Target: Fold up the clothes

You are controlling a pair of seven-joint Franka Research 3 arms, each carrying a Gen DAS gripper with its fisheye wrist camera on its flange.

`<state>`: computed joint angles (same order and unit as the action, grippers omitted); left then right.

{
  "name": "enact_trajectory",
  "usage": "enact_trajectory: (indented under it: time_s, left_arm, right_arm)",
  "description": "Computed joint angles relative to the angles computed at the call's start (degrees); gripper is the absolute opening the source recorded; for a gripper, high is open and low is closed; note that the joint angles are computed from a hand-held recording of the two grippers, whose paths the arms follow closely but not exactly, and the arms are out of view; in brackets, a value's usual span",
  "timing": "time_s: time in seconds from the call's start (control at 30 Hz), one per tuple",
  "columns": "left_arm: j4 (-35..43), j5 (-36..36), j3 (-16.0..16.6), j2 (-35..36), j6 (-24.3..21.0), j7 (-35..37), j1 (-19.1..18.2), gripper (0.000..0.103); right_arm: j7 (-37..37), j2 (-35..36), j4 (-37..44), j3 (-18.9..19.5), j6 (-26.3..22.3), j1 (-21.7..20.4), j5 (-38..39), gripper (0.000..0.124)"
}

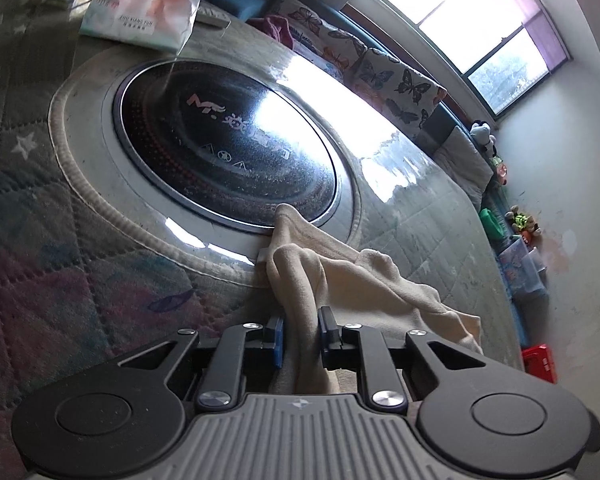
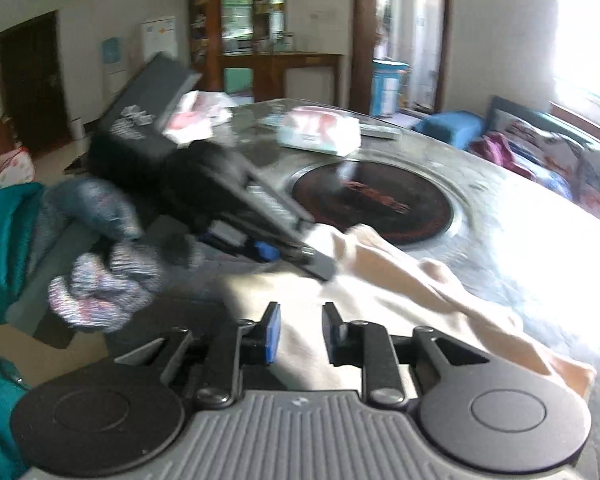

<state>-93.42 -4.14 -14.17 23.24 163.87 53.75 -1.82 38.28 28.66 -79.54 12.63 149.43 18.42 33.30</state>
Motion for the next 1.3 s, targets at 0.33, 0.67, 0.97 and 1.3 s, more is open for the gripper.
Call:
enact_trajectory:
  time_s: [0.33, 0.67, 0.97, 1.3]
  left_arm:
    - [1.6, 5.1, 2.5, 0.6, -1.1, -2.0, -2.5, 0.019]
    - [2.8, 8.4, 3.1, 1.2, -1.9, -2.5, -3.1, 0.019]
    - [3.5, 9.2, 3.1, 1.5, -2.7, -1.7, -3.1, 0.020]
    - [4.9, 10.8, 3.9, 2.3, -3.8, -1.3, -3.8, 0.020]
  right_arm:
    - [17.6, -0.4, -3.2, -6.5, 8.3, 0.9, -6.6, 0.032]
    - [32.2, -0.1, -5.4, -8.8, 11.5, -1.1, -13.0, 0.034]
    - [39.0, 2.0, -3.8, -8.1, 12.1, -3.6, -12.5, 0.034]
    - [38.5, 3.1, -3.0, -5.7, 12.1, -5.3, -9.4, 0.026]
